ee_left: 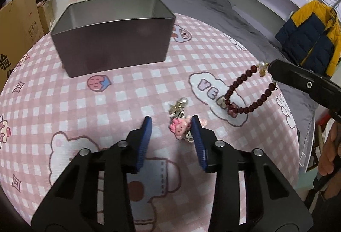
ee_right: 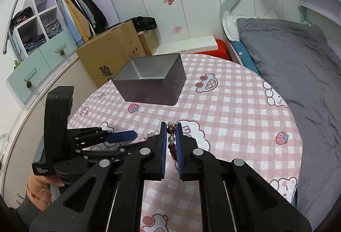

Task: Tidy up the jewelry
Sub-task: 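Lift the red bead bracelet with the right tool while the left tool grasps a bunny charm, then carry both items over the tin and open both tools to drop them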

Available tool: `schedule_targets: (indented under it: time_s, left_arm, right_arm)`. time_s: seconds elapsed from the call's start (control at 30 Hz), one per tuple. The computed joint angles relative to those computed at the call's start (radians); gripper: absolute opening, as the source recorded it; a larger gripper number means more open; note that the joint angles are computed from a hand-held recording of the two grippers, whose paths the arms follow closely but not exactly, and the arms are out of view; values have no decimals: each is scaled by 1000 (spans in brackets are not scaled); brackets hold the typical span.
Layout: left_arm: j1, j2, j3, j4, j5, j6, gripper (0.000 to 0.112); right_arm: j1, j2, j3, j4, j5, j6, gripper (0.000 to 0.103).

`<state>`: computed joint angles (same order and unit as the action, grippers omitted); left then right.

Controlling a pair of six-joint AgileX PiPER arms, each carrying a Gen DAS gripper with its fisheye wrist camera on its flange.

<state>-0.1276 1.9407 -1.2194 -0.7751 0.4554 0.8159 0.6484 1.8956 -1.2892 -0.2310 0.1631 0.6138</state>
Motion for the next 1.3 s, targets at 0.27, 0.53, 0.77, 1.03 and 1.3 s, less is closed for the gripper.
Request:
schedule_targets:
  time_s: [0.27,0.53,0.77,1.03,1.3]
  left_arm:
    - [2,-8,13,25,-15,-15,36]
    - [71,18,-26,-43,70,2,37]
    - [15,-17,10,130,4,-72,37]
    - [-48,2,-9,290,-79,-170,32]
    - [14,-21,24,15,-36,86,23]
  right_arm:
    - [-1,14,-16,131,0,-134,7]
    - [1,22,-28,176,10,-179,7]
    - [7,43,-50,232,11,-235,7]
    - [11,58,-69,260,18,-265,7]
    - [15,62,-78,167,16,-173,7]
